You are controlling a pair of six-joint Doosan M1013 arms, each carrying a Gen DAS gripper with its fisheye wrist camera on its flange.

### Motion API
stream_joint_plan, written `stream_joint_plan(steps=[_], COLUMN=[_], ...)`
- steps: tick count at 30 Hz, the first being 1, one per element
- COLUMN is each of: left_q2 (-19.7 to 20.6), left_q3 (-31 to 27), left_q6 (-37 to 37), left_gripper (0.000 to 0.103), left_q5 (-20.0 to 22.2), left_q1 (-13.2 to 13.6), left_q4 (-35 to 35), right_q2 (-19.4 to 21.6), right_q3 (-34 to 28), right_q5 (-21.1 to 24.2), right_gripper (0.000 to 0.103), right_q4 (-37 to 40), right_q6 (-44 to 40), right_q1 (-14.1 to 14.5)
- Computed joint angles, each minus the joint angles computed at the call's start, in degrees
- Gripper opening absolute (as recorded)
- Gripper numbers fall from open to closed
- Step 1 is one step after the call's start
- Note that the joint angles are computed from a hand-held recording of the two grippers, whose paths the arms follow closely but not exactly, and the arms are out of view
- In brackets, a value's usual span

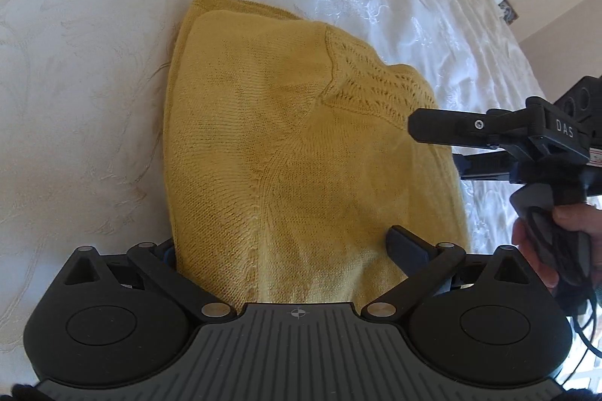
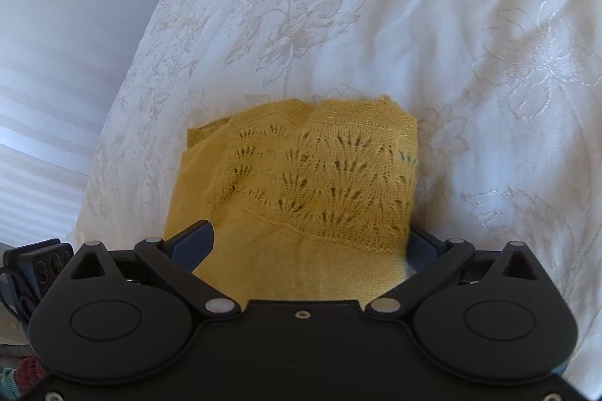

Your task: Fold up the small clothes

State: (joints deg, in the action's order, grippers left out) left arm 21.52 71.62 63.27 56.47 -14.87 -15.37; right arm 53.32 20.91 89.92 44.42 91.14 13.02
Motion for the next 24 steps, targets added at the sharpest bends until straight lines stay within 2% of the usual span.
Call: stream_joint_plan(steps=[3,5,8,12,14,15,16,19,24], left_q2=[-1.12,-1.94,-3.04,-2.85,-2.17,-2.0,-2.19,-2.45,-4.11], left_q3=[1.57,2.9,4.61,4.19,3.18,2.89,3.44,3.57,4.19], left_q6=[1.76,1.83,0.53,1.4,2.04,1.38,1.71,3.36,5.07], left_gripper=[0.102,0.102,0.102,0.099,0.069,0.036,0.026,0.025,0.024], left_q5=[-1.0,-1.72,-2.58,-1.44,-0.93,-0.73,-1.57,-2.94,-4.85], left_q1=[0.55,1.03,1.27,0.57,0.42,0.44,0.86,1.23,0.7], left_q4=[-2.25,-4.69,-6.72,-6.03,-6.07,-5.95,-8.31,-11.33,-14.0], right_q2=[2.34,2.56,1.03,-0.26,-0.26,-0.35,-0.43,-2.21,-7.45], right_q3=[-4.46,-4.8,-1.35,1.6,1.22,0.78,0.69,2.76,10.48], right_q5=[2.81,3.27,2.33,2.14,2.53,2.49,2.29,0.25,-5.02], right_gripper=[0.103,0.103,0.102,0.1,0.073,0.054,0.051,0.045,0.038], right_q4=[-0.53,-0.11,1.76,3.23,1.87,-0.3,-0.72,-1.7,0.61], right_q6=[-0.9,-1.85,-2.83,-3.81,-3.35,-3.0,-2.56,-2.21,-2.58], right_q1=[0.58,0.54,-0.22,-0.73,-0.44,-0.12,-0.07,0.04,-0.77])
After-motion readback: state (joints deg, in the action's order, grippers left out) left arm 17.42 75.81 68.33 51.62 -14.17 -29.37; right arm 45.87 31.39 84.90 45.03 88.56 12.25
